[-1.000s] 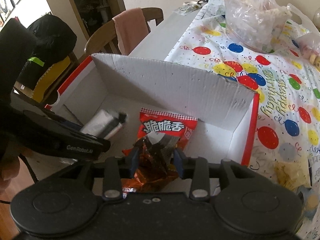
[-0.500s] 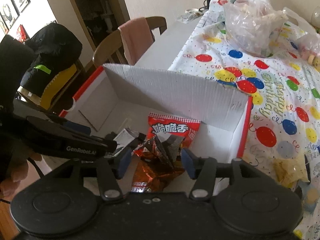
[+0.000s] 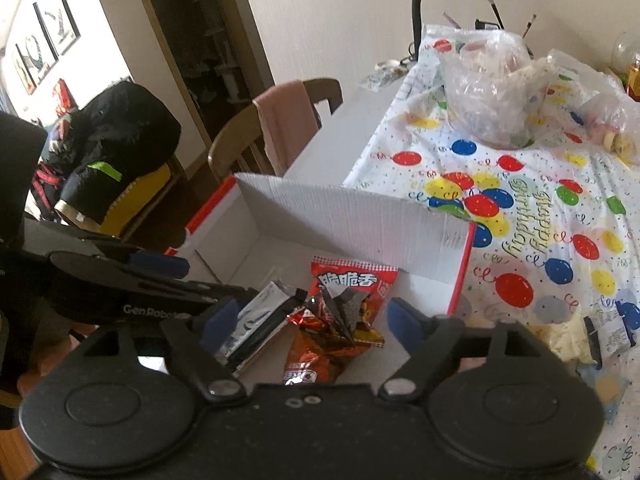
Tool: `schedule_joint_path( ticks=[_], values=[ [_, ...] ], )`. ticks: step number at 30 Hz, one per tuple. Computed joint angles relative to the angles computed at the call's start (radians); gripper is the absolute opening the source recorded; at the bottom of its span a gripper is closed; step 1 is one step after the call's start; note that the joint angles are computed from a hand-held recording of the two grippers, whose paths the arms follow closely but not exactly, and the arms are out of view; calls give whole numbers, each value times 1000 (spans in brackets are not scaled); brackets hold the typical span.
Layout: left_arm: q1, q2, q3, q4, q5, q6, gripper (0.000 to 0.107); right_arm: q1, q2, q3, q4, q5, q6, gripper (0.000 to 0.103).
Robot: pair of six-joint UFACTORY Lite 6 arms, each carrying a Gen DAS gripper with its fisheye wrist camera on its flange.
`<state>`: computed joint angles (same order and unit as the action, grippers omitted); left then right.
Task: Organize snacks
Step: 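Withdraw both tools from the box back to the snacks on the table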
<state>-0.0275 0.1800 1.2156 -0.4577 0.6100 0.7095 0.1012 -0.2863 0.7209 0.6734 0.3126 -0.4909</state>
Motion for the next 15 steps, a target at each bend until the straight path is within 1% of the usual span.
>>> schedule_joint_path(
  ticks=[2, 4, 8, 12, 15],
  values=[
    [-4, -47, -38, -31, -9, 23, 68, -23, -50, -23, 13, 18, -20, 87],
    [-10, -99, -81, -61, -28, 38, 71, -56, -108, -49, 48, 46, -63, 87],
    [-39, -191, -150, -107, -62, 47, 72, -127, -211, -92, 96, 98, -137, 92],
    [-85, -279, -215, -128, -97, 39, 73, -243, -312, -133, 179, 190, -262, 94],
    [-136, -349, -268, -142, -133, 15, 77, -361, -380, -164, 246, 281, -371, 96]
  ],
)
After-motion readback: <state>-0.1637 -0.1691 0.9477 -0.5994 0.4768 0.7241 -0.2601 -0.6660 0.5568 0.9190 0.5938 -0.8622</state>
